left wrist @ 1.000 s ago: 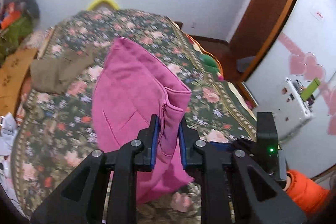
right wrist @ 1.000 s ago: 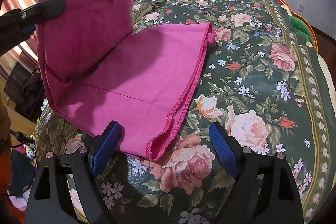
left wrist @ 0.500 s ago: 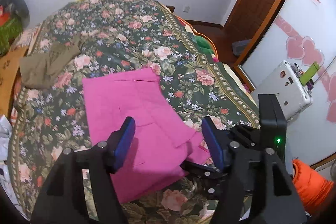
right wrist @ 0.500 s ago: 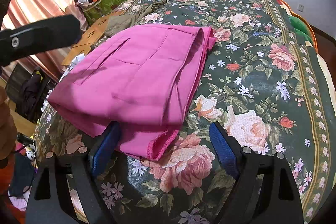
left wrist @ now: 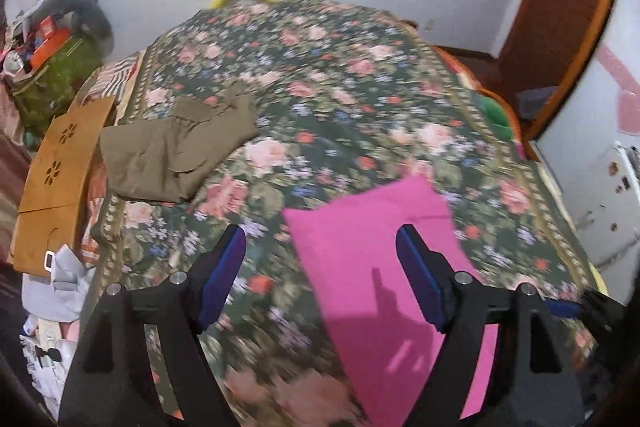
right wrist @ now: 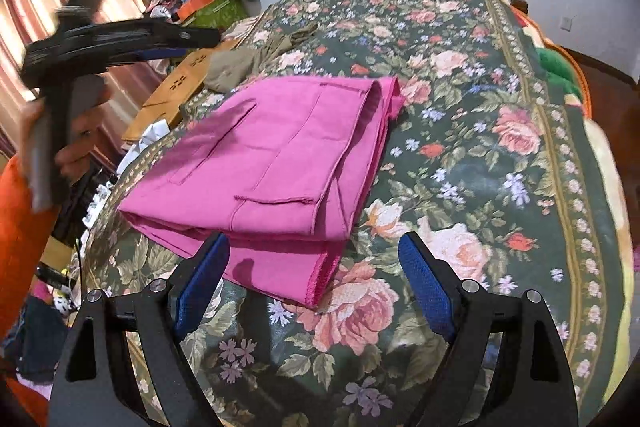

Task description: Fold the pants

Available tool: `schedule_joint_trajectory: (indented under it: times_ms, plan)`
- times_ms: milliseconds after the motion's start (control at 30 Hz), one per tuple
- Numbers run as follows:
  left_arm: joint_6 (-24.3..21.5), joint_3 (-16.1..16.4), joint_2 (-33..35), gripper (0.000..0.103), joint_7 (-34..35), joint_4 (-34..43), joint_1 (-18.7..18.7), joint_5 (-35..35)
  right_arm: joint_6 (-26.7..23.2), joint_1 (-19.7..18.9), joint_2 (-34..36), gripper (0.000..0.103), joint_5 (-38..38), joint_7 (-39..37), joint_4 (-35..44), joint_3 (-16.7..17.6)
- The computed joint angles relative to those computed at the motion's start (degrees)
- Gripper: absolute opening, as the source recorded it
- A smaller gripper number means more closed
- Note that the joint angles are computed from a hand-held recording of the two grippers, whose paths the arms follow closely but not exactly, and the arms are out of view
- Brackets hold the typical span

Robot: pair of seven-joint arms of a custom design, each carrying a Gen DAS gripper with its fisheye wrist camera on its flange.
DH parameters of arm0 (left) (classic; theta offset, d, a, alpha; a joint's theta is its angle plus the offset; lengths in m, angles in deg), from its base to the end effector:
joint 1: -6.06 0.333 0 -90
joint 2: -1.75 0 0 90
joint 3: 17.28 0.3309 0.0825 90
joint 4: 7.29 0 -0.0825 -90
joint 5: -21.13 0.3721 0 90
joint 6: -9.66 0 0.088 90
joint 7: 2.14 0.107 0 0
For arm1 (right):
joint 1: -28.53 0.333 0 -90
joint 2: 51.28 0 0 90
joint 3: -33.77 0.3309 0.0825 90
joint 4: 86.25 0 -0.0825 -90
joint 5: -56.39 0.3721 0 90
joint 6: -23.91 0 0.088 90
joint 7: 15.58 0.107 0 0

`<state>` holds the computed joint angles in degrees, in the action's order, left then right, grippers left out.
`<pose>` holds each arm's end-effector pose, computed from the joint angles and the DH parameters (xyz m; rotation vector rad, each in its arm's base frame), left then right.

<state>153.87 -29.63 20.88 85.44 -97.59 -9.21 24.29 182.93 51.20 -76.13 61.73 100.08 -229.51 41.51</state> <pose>0.6272 -0.3033 0.5394 -1.4722 2.3215 -0.7699 0.3780 0.2242 0.5377 -1.7485 1.7196 -0.2588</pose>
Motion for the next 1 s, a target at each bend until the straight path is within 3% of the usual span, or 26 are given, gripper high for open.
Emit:
schedule_joint_trajectory:
  times_ms: [333,500,633,800,1000]
  plan:
    - [-20.30,3.83,20.73,0.077,-2.99,27.89,-5.47,7.48,-0.72,-2.44,-1.10,0.084,-2.68,3.24,-0.20,0.75]
    - [-27.88,6.20,27.88,0.081,-2.16,37.53,-8.24,11.30,-0.99,-2.80,-1.27,0.084,-3.06,4.09,-0.49,0.73]
    - [-23.63,6.21,24.36,0.089,-0.50,30.19,-7.35,12.85,-1.27,-3.49,-1.96,0.084,-4.16,4.61,-0.78,1.04]
    - [-17.48,6.76,15.77,0.090,-1.92,16.05,-5.89,16.39,-0.96,-4.05,-2.57,0.084,-4.95,5.27,-1.34,0.99]
    - [-12.49,4.77,5.03,0.090,-3.61,0.62,-0.38,12.90,0.26,-3.46,-2.65,0.084,-4.36,5.24,-1.57,0.57]
